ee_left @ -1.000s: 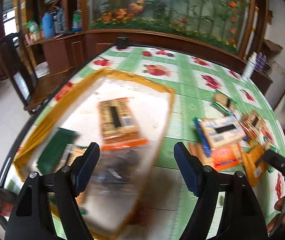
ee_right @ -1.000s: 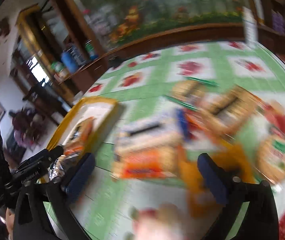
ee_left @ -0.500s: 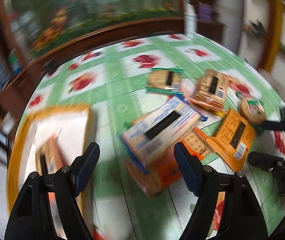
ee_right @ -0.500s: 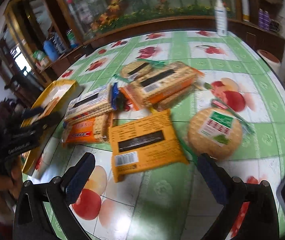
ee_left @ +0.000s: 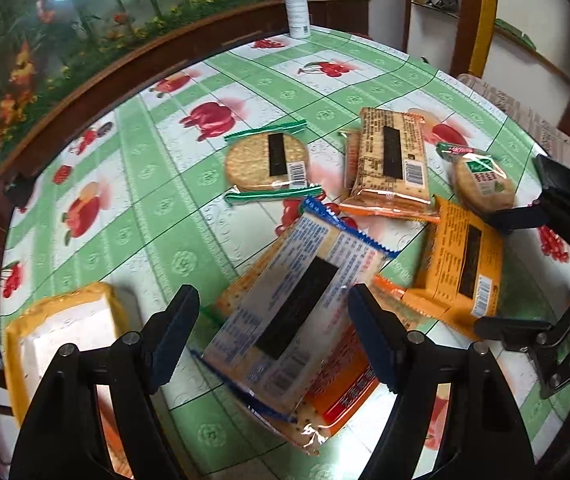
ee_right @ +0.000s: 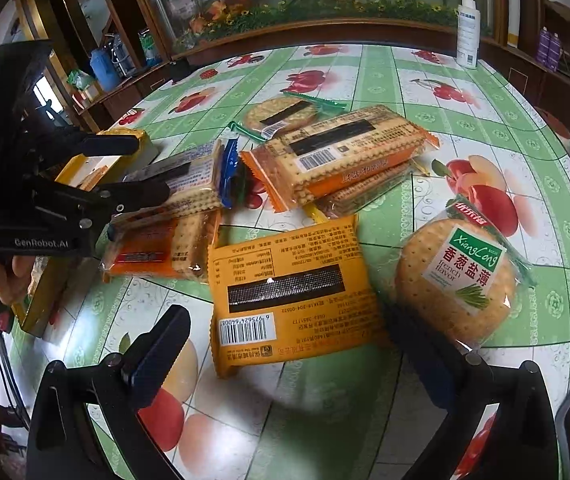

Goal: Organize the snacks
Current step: 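Grasp the white-and-blue cracker pack with the left tool while the right tool grasps the orange pack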

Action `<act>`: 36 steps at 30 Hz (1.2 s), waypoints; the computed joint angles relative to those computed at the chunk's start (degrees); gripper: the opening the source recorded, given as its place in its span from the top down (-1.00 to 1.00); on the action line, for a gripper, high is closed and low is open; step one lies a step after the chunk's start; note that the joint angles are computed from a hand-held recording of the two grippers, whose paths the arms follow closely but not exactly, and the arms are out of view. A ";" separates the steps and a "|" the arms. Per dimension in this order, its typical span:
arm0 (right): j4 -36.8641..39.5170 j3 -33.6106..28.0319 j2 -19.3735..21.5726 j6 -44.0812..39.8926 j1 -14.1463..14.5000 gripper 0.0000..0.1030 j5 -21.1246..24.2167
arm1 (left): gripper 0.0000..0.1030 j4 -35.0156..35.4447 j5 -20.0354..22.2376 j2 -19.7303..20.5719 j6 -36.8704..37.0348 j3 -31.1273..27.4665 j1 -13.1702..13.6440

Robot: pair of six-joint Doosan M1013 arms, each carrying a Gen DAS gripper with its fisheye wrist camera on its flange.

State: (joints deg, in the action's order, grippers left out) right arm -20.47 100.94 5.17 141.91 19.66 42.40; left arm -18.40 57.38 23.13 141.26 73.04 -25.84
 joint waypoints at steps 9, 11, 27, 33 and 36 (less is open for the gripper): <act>3.06 -2.83 2.45 -7.25 -0.67 -1.00 4.29 | -0.51 2.84 6.10 1.89 6.49 -1.94 -1.23; 3.69 -3.28 2.99 -8.67 -0.85 -1.00 4.82 | -0.51 2.13 7.17 2.45 6.34 -2.96 -1.10; -0.87 -4.42 4.46 -8.11 0.12 -1.00 7.60 | -0.28 0.93 11.15 3.42 2.46 -4.42 -0.86; -1.39 -3.83 3.91 -6.39 0.04 -0.85 6.59 | -0.18 0.32 9.74 2.56 -0.32 -3.10 -0.54; -1.40 -3.43 3.35 -5.34 -0.17 -0.65 5.89 | -0.17 0.02 8.12 1.72 -1.95 -1.72 -0.39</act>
